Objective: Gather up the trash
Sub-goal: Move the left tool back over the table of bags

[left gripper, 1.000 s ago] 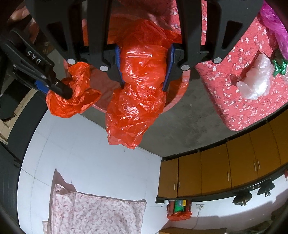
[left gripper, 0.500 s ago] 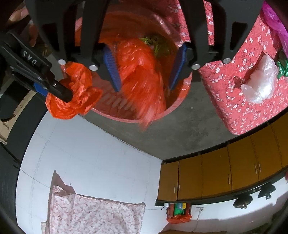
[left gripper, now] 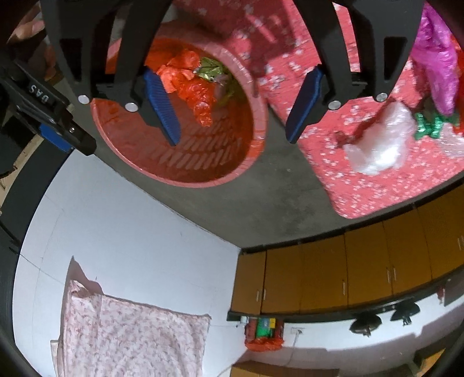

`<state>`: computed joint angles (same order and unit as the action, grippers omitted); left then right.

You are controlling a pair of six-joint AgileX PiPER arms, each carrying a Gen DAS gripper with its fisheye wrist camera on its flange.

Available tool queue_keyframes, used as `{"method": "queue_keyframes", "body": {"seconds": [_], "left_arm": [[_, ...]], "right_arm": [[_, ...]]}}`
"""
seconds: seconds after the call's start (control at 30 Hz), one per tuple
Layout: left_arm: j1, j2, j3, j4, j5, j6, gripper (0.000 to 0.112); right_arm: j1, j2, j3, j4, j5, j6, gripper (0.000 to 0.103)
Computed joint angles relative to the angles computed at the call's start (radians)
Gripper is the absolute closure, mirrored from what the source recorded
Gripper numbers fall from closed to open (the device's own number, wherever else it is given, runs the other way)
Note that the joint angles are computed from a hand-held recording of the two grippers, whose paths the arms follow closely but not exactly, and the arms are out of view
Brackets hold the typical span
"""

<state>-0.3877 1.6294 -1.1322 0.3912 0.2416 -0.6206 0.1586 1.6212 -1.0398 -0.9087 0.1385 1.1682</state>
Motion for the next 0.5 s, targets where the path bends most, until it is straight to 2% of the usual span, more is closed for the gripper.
{"method": "queue_keyframes", "body": {"seconds": [0.07,0.13,0.3,0.37,0.5], "left_arm": [[0.002,-0.039,0.037,0.074,-0.001,-0.063,0.035],[0.003,-0.090,0.082,0.196,0.007,-0.175,0.034],[0.038,-0.212,0.191,0.333,0.022,-0.295,0.032],[0.064,-0.263,0.234,0.333,0.028,-0.297,0.032],[0.153,-0.383,0.323,0.229,0.036,-0.198,0.032]], "right_arm": [[0.022,-0.012,0.010,-0.121,0.008,0.120,0.020],[0.043,-0.021,0.012,-0.169,0.018,0.170,0.018],[0.091,-0.036,0.005,-0.089,0.022,0.105,0.016],[0.121,-0.039,-0.001,-0.074,0.032,0.086,0.016],[0.199,-0.038,-0.013,-0.088,0.059,0.093,0.016]]}}
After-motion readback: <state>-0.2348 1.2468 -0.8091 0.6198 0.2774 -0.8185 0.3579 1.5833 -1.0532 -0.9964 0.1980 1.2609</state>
